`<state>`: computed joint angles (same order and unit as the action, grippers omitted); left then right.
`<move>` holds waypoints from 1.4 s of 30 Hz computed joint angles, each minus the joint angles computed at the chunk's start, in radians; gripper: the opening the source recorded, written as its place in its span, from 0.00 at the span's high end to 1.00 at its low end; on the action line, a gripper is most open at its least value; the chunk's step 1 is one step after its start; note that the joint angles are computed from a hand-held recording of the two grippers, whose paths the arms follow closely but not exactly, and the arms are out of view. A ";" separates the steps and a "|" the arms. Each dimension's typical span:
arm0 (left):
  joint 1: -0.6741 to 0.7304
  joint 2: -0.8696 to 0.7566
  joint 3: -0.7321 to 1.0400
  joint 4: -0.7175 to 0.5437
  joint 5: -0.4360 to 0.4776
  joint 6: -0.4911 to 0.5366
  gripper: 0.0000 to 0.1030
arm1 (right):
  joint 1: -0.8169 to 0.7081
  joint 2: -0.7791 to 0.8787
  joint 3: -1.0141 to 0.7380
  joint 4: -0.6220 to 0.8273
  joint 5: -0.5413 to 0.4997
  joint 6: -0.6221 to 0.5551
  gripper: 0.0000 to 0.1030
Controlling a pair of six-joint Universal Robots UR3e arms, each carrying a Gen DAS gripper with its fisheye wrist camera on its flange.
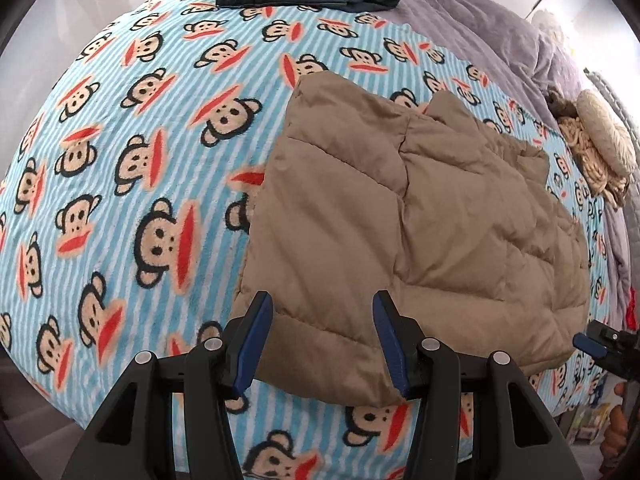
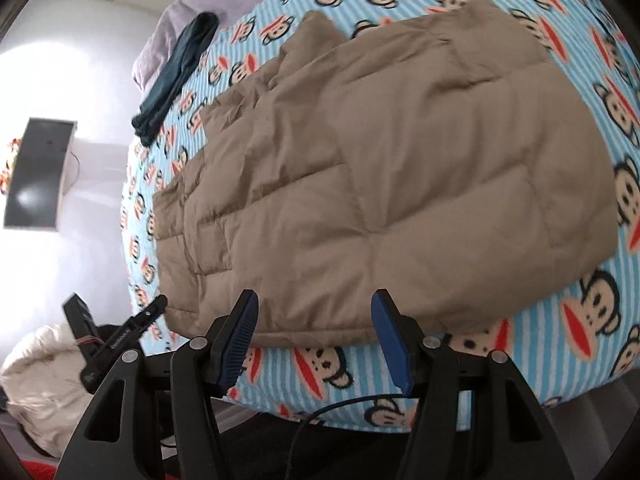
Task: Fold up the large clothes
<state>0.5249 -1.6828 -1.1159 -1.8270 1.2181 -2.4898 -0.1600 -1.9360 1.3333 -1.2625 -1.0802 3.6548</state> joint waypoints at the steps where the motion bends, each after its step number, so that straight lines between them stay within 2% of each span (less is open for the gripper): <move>1: -0.004 -0.008 0.005 -0.001 0.005 -0.002 0.48 | 0.032 0.028 -0.014 -0.016 -0.015 0.017 0.39; 5: -0.016 -0.040 0.023 -0.002 0.017 -0.007 0.48 | 0.163 0.145 -0.054 -0.104 -0.081 0.076 0.29; 8: -0.022 -0.065 0.042 -0.006 0.018 -0.004 0.48 | 0.224 0.200 -0.074 -0.139 -0.114 0.095 0.29; 9: -0.025 -0.074 0.051 -0.011 0.021 -0.004 0.41 | 0.247 0.227 -0.093 -0.145 -0.125 0.108 0.29; 10: -0.028 -0.087 0.065 -0.021 0.023 -0.002 0.30 | 0.258 0.242 -0.096 -0.155 -0.130 0.114 0.29; 11: -0.028 -0.092 0.069 -0.023 0.019 -0.001 0.08 | 0.271 0.259 -0.104 -0.160 -0.133 0.123 0.29; 12: -0.028 -0.085 0.059 -0.007 0.016 -0.003 0.03 | 0.281 0.272 -0.110 -0.166 -0.136 0.130 0.29; 15: -0.039 -0.088 0.056 0.014 0.021 0.010 0.03 | 0.308 0.303 -0.134 -0.176 -0.145 0.153 0.26; 17: -0.044 -0.102 0.068 0.008 0.023 0.008 0.03 | 0.321 0.314 -0.136 -0.193 -0.153 0.168 0.16; 26: -0.059 -0.128 0.072 0.040 0.072 0.014 0.03 | 0.371 0.351 -0.129 -0.252 -0.218 0.223 0.16; 32: -0.063 -0.155 0.077 0.064 0.082 0.026 0.03 | 0.450 0.405 -0.195 -0.308 -0.390 0.221 0.15; 38: -0.064 -0.208 0.125 0.056 0.068 0.049 0.03 | 0.443 0.497 -0.312 -0.222 -0.385 0.180 0.15; 40: -0.050 -0.247 0.181 0.039 0.037 0.063 0.03 | 0.441 0.524 -0.348 -0.194 -0.384 0.165 0.15; 42: -0.031 -0.336 0.313 -0.030 -0.010 0.079 0.03 | 0.433 0.535 -0.358 -0.187 -0.375 0.159 0.15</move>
<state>0.4944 -2.0188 -0.8033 -1.8574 1.2080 -2.4105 0.2730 -1.4008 0.9751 -1.4496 -1.4557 3.8138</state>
